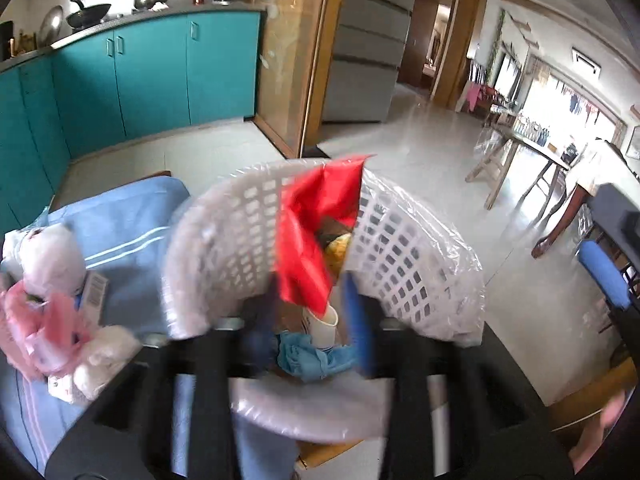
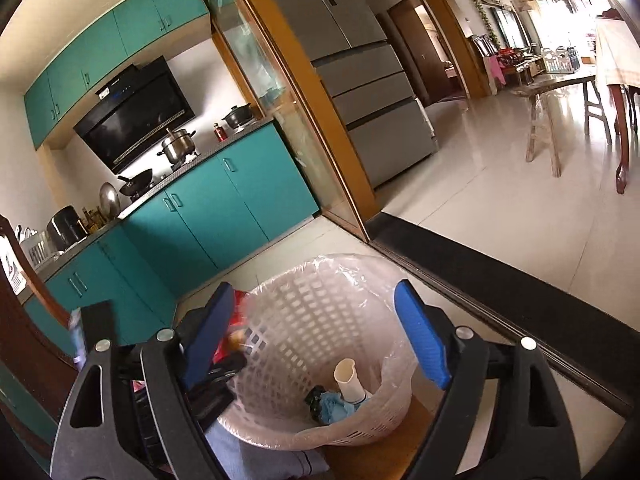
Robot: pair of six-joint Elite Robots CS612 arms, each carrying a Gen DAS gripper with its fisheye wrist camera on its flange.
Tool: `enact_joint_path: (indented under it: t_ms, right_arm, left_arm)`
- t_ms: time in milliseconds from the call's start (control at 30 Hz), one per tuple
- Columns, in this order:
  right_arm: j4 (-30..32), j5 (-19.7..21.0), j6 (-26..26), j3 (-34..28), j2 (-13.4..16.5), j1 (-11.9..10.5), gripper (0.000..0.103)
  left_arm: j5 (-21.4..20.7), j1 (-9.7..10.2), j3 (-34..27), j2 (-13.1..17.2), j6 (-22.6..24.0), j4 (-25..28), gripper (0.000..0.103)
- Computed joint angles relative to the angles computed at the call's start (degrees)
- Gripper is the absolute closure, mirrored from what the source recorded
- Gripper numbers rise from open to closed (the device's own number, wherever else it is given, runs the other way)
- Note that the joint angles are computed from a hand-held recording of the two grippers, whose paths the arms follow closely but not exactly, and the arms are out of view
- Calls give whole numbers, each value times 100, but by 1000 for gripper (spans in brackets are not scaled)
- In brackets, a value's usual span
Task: Collect trash
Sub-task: 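Carry the red packet into the basket and open the left tool, then withdraw both open tools from the basket back over the seat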
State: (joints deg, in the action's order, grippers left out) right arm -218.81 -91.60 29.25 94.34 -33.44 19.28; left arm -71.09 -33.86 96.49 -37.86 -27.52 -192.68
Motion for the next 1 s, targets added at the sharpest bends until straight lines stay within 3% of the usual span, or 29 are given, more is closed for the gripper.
enact_joint_path:
  t_ms: [67, 267, 400, 633, 833, 1000]
  right_arm:
    - [87, 43, -64, -29, 6, 13, 23]
    - [277, 261, -298, -80, 11, 61, 23]
    - [405, 527, -625, -123, 11, 172, 23]
    - [793, 1010, -1578, -137, -40, 513, 23]
    - [909, 1052, -2203, -151, -18, 829, 23]
    - [1065, 1001, -2427, -247, 18, 958, 23]
  left_arm:
    - [600, -79, 28, 0, -148, 89, 21]
    - [1163, -102, 871, -404, -469, -363, 15]
    - [1877, -173, 1815, -821, -651, -934, 9]
    - [3071, -412, 3176, -1142, -1828, -1582, 6]
    - [3093, -314, 3590, -1085, -2378, -1624, 6]
    - [3021, -299, 3666, -1027, -2295, -1775, 6]
